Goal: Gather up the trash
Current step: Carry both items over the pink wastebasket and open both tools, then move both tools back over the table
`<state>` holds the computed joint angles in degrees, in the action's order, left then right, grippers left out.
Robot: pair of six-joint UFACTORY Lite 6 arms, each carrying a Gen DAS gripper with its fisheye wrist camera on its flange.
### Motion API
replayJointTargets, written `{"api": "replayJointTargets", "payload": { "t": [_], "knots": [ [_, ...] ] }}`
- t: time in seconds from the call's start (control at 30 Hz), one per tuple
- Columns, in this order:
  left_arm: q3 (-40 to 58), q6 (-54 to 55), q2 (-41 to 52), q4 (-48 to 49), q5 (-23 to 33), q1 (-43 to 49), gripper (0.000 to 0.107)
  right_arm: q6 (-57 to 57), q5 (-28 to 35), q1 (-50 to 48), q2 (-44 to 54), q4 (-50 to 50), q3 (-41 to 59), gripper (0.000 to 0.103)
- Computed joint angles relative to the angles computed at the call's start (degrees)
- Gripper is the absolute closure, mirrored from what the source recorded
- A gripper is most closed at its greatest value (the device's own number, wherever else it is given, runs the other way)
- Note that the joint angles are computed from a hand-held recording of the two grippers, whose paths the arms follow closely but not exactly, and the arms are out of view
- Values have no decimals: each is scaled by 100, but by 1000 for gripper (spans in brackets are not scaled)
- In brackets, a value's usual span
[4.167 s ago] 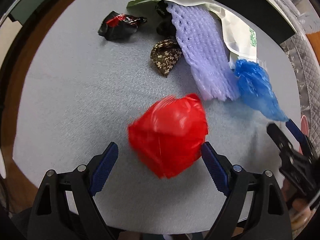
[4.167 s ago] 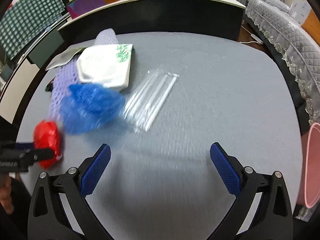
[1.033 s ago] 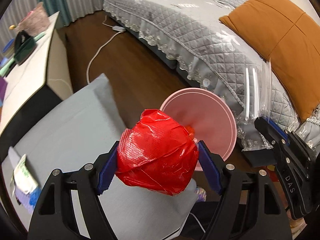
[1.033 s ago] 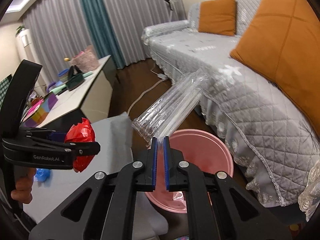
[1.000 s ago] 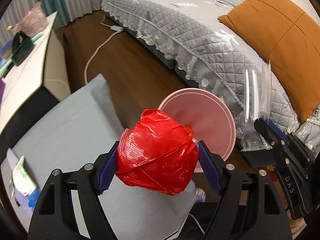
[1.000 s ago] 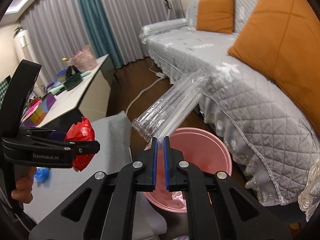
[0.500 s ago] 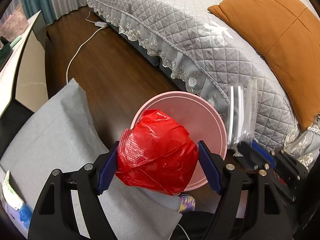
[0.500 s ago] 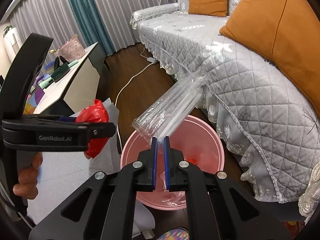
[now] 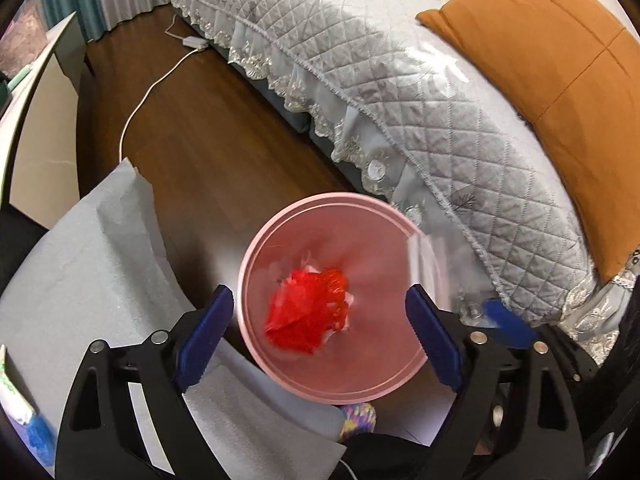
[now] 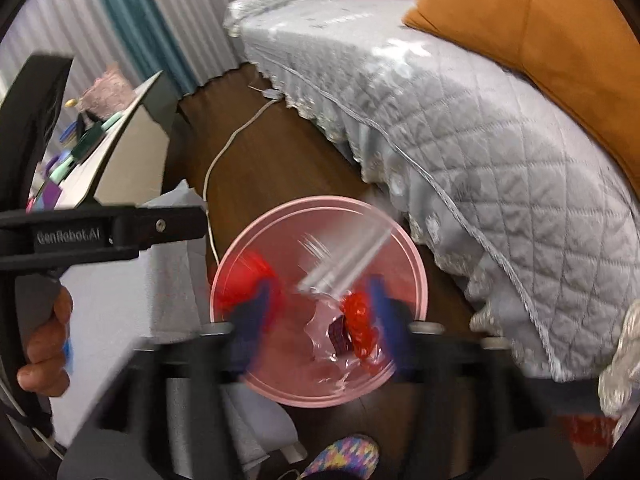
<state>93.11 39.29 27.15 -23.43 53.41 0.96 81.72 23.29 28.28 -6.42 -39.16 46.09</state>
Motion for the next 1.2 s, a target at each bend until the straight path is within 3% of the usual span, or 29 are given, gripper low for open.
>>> {"api": "replayJointTargets", "payload": {
  "t": [0.13,0.23,0.3,0.5,0.73,0.87,1.0,1.13,1.2],
  "knots": [
    [-82,-42,30,118,-144,37,22,181,79,71,-8,-162,16,35],
    [-195,-20,-25,215,-284,145,22,191,193,120,50,-163,90,25],
    [-224,60,-38,156,-256,313,22,313,211,114,24,-210,90,16],
    [-696,736,-387,-241,19,1260,22,380,419,304,152,-150,339,8],
    [-1046,1890,-909,-472,463,2953,22,1022,1618,1152,472,-934,990,5],
    [-662,2416,-829,-475,588,3844,22,1487,2376,1841,535,-1474,1350,5],
    [270,2862,-386,-683,1208,4859,22,2442,3239,2796,483,-2230,1729,5],
    [1172,3211,75,-958,1726,5699,22,3717,3476,3634,732,-3003,2019,5],
    [1630,3277,341,-1072,1950,6081,22,3643,3518,4026,1311,-3206,2574,5]
  ]
}}
